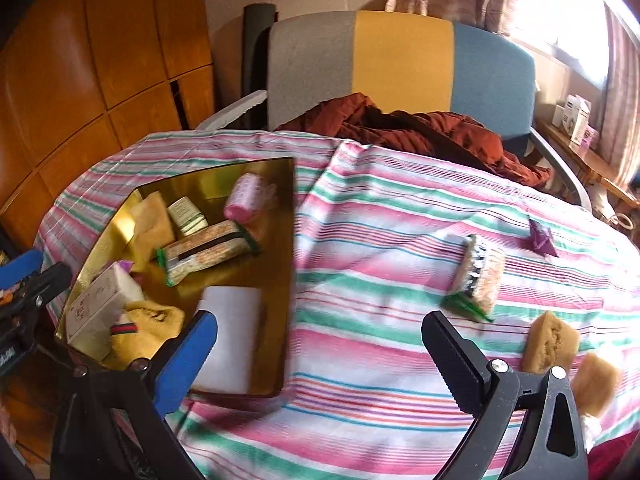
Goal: Organize objects
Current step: 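Lift both tools away from the tray toward the remaining items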
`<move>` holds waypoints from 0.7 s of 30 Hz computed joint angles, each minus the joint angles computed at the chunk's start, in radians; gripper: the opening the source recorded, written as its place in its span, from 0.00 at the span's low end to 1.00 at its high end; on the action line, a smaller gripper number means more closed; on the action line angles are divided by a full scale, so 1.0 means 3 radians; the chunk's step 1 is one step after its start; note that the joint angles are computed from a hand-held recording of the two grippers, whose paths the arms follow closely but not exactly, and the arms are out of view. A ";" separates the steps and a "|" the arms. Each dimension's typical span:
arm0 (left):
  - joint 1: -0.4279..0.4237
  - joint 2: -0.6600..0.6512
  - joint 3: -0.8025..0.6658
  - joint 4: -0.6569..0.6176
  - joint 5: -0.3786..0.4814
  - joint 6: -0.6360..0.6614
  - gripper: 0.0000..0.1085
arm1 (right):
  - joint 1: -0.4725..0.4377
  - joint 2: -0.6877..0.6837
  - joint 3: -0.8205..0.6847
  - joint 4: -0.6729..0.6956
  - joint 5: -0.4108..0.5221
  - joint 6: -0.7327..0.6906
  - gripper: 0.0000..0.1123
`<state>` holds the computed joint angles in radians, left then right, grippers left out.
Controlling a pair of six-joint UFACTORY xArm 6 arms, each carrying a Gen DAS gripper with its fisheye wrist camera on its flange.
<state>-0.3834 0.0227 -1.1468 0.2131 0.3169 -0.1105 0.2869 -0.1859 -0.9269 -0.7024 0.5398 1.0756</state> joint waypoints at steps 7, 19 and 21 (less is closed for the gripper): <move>-0.0114 0.0056 -0.0076 -0.0564 0.0023 0.0590 0.54 | -0.0496 -0.0253 0.0156 0.0361 0.0005 -0.0332 0.91; -0.0471 0.0377 -0.0645 -0.1519 0.0546 0.1550 0.65 | -0.1641 -0.0523 0.0308 0.0067 0.0093 -0.0233 0.91; -0.0562 0.0523 -0.0866 -0.1537 0.0704 0.1572 0.65 | -0.1817 -0.0535 0.0396 0.0104 -0.0013 -0.0163 0.91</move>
<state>-0.5522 0.1797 -1.4066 -0.2479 0.5282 0.3612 -0.2582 -0.3464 -0.8081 -0.6712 0.5358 1.0267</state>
